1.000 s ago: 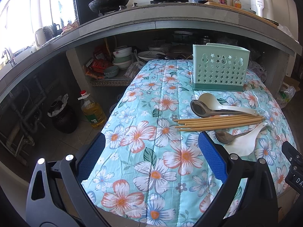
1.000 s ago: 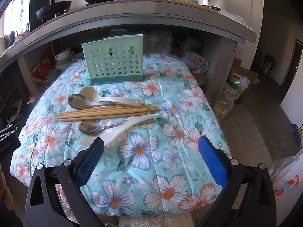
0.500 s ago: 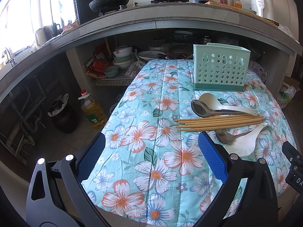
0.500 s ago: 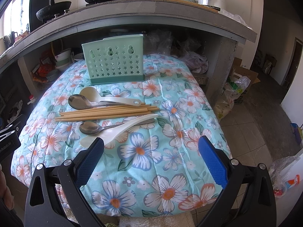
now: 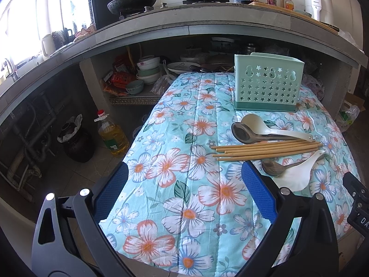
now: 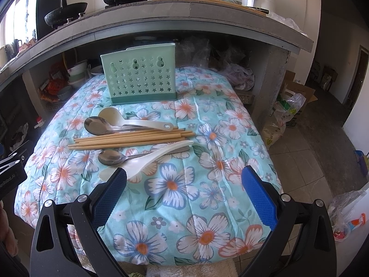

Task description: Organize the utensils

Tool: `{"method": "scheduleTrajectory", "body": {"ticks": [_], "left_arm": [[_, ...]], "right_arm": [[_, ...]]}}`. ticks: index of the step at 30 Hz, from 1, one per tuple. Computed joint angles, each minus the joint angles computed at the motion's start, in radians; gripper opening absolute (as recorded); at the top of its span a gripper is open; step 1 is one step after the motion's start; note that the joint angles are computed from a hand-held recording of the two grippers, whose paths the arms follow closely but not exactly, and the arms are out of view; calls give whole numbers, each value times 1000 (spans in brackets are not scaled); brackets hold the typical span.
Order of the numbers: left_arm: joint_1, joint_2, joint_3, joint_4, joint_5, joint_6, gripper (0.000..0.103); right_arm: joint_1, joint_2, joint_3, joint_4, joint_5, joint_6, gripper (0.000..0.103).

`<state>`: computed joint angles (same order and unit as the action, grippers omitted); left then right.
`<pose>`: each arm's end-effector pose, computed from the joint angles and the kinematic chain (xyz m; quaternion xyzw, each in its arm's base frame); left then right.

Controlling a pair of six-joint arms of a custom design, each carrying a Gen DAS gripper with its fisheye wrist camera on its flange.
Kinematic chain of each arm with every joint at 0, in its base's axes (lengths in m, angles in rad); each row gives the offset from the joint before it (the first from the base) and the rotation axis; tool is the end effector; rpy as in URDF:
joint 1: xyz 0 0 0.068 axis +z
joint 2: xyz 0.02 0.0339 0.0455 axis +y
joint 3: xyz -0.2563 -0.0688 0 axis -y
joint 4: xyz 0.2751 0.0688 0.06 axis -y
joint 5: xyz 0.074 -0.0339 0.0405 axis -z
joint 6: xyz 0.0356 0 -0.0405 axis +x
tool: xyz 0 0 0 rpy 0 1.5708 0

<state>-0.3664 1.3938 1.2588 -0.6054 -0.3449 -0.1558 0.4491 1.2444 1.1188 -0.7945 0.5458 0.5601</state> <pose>0.3170 -0.1087 0.3157 0.0259 0.9037 0.0491 0.4245 0.2616 0.1056 0.2982 0.1366 0.9063 -0.0747 0.3929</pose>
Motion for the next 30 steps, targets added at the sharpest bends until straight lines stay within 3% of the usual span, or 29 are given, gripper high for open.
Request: {"method": "scheduleTrajectory", "body": {"ticks": [24,30], "left_arm": [[-6,93,58,-2,25,34,94],[8,116,66,29,125,49,94]], "right_arm": [[-73,-58,-108,69,-64,2,97],[-97,-55,-128,96,-87,-13,97]]}}
